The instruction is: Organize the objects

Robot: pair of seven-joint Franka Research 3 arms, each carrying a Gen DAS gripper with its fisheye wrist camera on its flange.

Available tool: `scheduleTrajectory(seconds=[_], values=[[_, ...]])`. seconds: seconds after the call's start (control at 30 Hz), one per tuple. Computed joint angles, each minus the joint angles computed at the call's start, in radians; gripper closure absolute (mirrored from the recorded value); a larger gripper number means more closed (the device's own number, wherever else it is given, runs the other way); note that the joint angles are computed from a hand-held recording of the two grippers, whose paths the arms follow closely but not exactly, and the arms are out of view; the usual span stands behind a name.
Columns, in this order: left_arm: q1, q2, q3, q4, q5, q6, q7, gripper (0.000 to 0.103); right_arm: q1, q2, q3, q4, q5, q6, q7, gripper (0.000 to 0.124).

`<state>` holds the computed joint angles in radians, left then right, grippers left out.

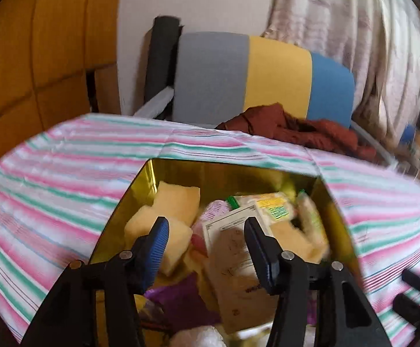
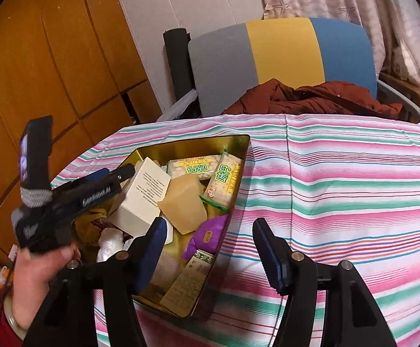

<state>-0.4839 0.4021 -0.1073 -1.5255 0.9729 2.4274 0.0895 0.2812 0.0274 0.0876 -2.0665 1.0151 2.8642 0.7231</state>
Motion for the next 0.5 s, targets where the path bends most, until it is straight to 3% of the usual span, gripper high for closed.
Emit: scheduleTrajectory(seconds=[0.07,0.13,0.2,0.27,0.33,0.4,0.5], values=[[0.013,-0.065,0.001,-0.085,0.016,0.088,-0.079,0.045,-0.001,-0.011,-0.001,-0.009,0.009,-0.009,-0.009,0.051],[0.02,-0.106,-0.012,-0.133,0.026,0.113,-0.097,0.043,0.002,-0.018,-0.002,-0.016,0.015,-0.009,-0.013,0.043],[0.012,-0.136,-0.03,-0.155,0.035,0.059,-0.088,0.041,0.008,-0.025,-0.001,-0.024,-0.002,-0.003,0.0,0.041],[0.003,-0.15,-0.055,-0.149,0.022,-0.043,-0.049,0.041,0.016,-0.03,0.001,-0.026,-0.028,0.0,0.007,0.037],[-0.014,-0.136,-0.079,-0.098,-0.023,-0.198,0.023,0.041,0.024,-0.036,0.004,-0.032,-0.067,0.018,0.035,0.026],[-0.023,-0.129,-0.09,-0.073,-0.046,-0.282,0.055,0.041,0.034,-0.043,0.006,-0.038,-0.097,0.047,0.067,0.021],[-0.034,-0.131,-0.102,-0.059,-0.071,-0.355,0.084,0.041,0.042,-0.049,0.013,-0.049,-0.26,0.09,0.23,0.021]])
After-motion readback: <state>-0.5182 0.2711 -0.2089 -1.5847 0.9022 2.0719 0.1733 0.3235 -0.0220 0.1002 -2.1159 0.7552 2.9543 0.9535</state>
